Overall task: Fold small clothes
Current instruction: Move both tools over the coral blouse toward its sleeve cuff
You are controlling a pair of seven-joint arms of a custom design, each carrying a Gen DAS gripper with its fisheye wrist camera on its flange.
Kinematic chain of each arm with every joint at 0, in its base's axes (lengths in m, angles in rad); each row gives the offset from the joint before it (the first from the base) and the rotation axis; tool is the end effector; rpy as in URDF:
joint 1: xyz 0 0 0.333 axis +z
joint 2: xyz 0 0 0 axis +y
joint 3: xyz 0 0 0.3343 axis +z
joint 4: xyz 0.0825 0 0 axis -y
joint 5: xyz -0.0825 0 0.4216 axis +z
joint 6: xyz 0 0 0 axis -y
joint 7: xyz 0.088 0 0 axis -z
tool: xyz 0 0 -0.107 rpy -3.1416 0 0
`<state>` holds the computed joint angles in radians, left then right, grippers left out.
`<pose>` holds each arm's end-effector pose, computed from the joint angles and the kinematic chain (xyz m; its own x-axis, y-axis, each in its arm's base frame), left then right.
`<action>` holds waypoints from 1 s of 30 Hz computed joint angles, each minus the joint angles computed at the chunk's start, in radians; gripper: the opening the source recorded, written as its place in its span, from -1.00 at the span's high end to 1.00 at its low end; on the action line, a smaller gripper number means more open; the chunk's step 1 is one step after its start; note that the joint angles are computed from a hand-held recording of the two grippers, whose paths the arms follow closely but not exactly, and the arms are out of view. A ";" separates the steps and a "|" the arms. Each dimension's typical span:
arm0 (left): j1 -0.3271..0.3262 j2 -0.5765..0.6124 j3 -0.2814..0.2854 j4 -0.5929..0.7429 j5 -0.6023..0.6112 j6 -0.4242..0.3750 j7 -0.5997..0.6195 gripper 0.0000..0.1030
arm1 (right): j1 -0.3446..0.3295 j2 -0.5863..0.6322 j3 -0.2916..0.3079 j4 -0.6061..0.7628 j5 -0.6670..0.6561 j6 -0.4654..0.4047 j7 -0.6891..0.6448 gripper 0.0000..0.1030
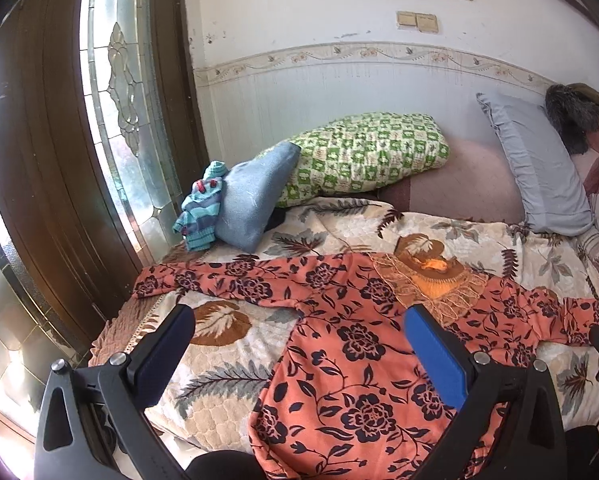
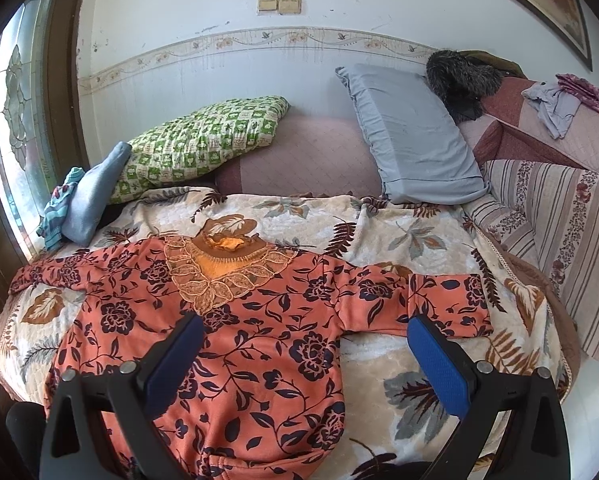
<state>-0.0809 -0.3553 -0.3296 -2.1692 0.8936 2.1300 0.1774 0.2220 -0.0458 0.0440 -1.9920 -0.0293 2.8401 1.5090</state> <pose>0.4787 -0.1914 0.5885 0.5957 -0.7981 -0.0899 -0.5039 -0.2842 -0.8157 0.6055 0.1671 0.5944 0.3094 -0.9478 0.0773 -0.5785 -0.2521 -0.7758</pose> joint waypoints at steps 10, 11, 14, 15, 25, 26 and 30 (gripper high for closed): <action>-0.078 0.202 0.026 0.130 -0.112 0.090 0.144 -1.00 | -0.085 0.127 -0.079 0.148 -0.269 -0.159 0.256 -0.99; -0.086 0.211 0.027 0.142 -0.105 0.085 0.149 -1.00 | -0.090 0.130 -0.081 0.153 -0.267 -0.159 0.256 -0.99; -0.106 0.227 0.032 0.173 -0.084 0.064 0.164 -1.00 | -0.095 0.126 -0.083 0.149 -0.281 -0.140 0.266 -0.99; -0.111 0.229 0.034 0.179 -0.077 0.057 0.167 -1.00 | -0.092 0.121 -0.083 0.145 -0.305 -0.134 0.279 -0.99; -0.135 0.243 0.047 0.206 -0.058 0.018 0.176 -1.00 | -0.068 0.096 -0.066 0.119 -0.454 -0.062 0.321 -0.99; -0.137 0.246 0.047 0.208 -0.055 0.016 0.176 -1.00 | -0.068 0.095 -0.064 0.119 -0.456 -0.057 0.318 -0.99; -0.144 0.264 0.048 0.227 -0.047 0.008 0.183 -1.00 | -0.067 0.103 -0.059 0.123 -0.426 -0.046 0.289 -0.99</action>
